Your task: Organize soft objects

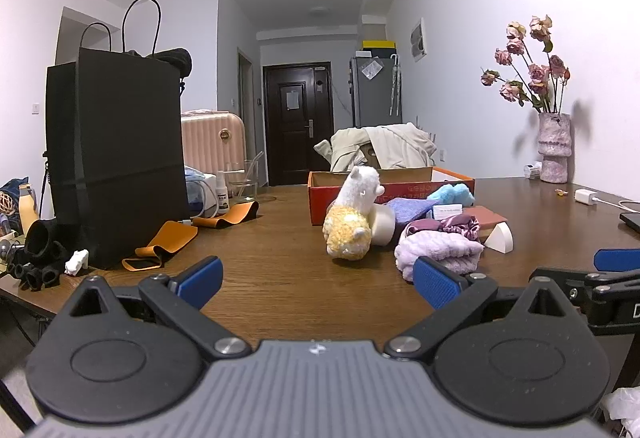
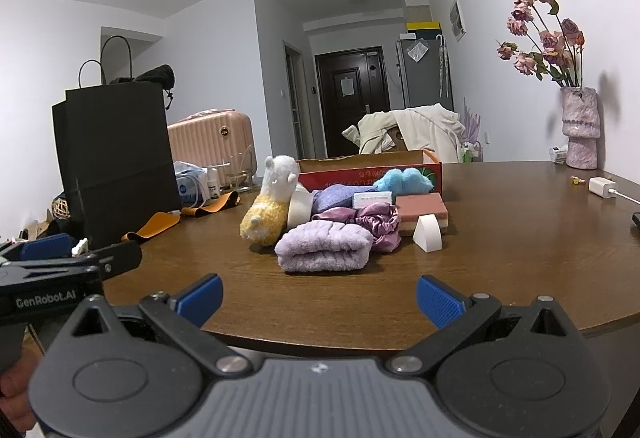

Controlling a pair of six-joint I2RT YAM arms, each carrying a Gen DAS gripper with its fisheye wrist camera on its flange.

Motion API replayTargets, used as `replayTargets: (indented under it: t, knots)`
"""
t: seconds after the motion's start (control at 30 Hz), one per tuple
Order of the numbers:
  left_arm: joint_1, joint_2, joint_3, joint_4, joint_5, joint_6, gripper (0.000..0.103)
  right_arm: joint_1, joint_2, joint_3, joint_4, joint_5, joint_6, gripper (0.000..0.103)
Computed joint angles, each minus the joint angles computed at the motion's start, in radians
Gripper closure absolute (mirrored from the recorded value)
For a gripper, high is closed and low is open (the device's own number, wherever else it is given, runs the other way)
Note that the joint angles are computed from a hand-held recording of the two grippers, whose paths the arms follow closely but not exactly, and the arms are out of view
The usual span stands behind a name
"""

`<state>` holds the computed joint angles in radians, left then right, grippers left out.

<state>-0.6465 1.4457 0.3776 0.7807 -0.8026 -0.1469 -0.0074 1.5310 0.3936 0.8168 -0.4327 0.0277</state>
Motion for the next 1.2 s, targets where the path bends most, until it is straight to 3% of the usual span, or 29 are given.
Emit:
replayTargets:
  t: [1.2]
  knots:
    - [-0.014, 0.027, 0.009, 0.025, -0.013, 0.01, 0.0, -0.005, 0.008, -0.003, 0.016, -0.002, 0.008, 0.0]
